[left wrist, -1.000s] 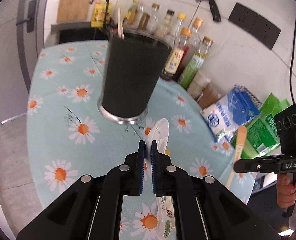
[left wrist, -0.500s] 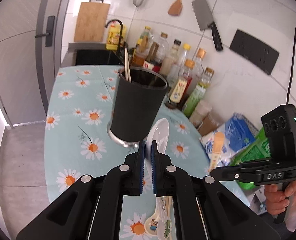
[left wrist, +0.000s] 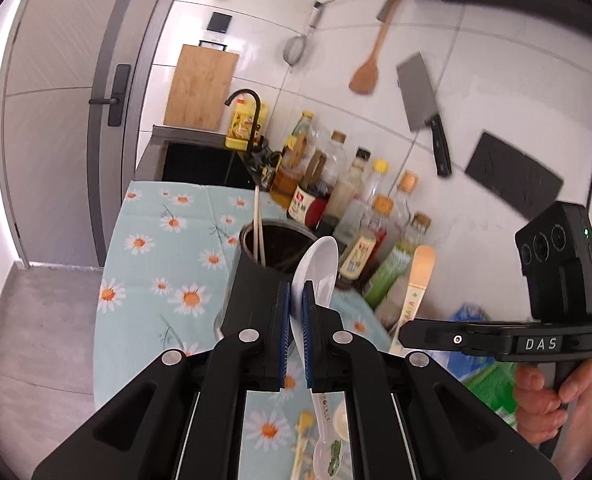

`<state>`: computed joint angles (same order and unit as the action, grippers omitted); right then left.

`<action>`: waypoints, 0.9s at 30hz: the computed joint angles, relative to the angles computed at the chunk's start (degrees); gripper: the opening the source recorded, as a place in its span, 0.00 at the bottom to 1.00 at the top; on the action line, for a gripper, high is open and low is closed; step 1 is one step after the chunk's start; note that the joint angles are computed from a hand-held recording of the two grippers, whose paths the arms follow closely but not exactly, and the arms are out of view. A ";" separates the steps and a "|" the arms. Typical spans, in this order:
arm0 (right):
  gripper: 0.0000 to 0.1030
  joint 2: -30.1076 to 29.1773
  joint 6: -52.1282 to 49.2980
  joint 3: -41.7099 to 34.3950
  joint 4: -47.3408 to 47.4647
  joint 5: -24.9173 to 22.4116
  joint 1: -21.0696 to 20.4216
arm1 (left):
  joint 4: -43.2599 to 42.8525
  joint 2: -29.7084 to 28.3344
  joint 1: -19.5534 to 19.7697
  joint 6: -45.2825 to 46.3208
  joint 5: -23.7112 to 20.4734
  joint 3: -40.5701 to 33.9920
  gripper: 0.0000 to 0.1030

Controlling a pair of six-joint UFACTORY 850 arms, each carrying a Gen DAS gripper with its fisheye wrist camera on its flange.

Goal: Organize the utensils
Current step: 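Lift both held spoons and carry them over the black holder, then lower the spoons into the holder and open both tools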

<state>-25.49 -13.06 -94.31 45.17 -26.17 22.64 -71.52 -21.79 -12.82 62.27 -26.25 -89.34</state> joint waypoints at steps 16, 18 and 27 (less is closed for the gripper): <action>0.05 -9.95 4.01 -18.49 -5.29 -2.37 -3.50 | -9.39 -8.94 -1.23 3.90 6.88 -14.63 0.05; 0.05 -11.48 5.44 -21.09 -6.73 -2.45 -3.86 | -7.75 -10.90 -1.39 1.98 7.02 -17.47 0.05; 0.05 -17.18 12.22 -28.85 -12.86 -3.08 -4.84 | -4.46 -17.46 -2.07 -2.73 9.16 -26.12 0.05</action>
<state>-42.66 -0.84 -123.16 32.31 -29.26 17.81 -75.98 -39.26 -14.90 59.54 -17.09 -115.47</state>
